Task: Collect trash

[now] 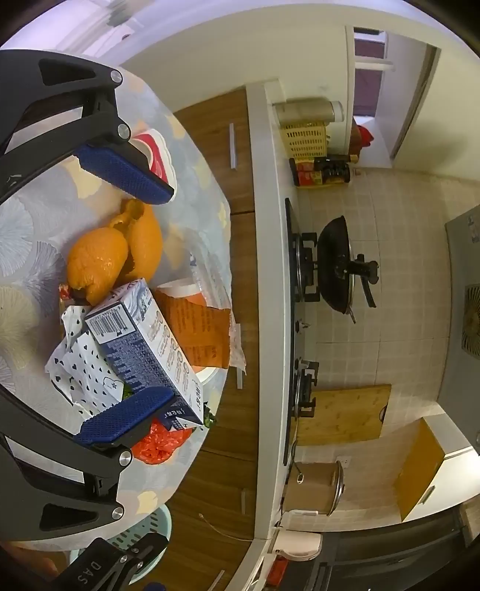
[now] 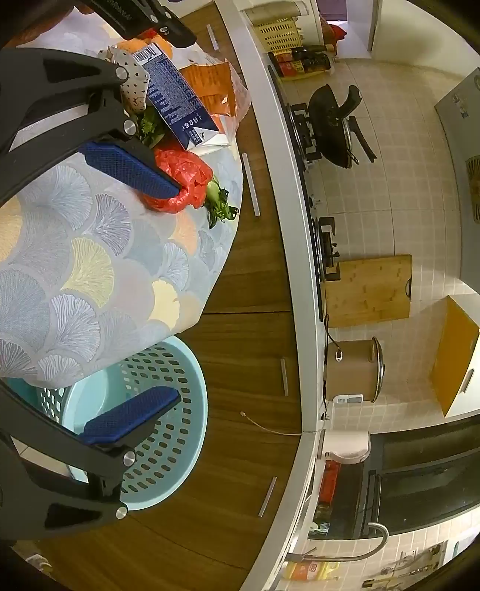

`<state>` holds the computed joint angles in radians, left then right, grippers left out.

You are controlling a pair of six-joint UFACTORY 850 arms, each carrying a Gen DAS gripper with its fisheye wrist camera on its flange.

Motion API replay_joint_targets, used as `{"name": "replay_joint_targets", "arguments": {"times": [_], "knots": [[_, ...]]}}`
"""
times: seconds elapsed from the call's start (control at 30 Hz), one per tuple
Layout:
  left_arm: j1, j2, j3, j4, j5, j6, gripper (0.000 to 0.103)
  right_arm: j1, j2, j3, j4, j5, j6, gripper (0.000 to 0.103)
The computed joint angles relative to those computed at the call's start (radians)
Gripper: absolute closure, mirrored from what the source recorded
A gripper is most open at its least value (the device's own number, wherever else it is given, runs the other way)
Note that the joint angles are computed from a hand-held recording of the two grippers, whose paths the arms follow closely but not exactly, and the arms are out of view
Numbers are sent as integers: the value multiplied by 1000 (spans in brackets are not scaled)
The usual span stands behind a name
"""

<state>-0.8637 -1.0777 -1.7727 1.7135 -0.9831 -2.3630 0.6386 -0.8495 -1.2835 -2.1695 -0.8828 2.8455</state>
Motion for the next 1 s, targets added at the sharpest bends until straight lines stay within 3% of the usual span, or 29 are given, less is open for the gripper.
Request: {"name": "replay_joint_targets", "arguments": {"times": [1.0], "knots": [[-6,3,2,2,-8,-9,7,6,-5,-10,32,-4,-18,6]]}}
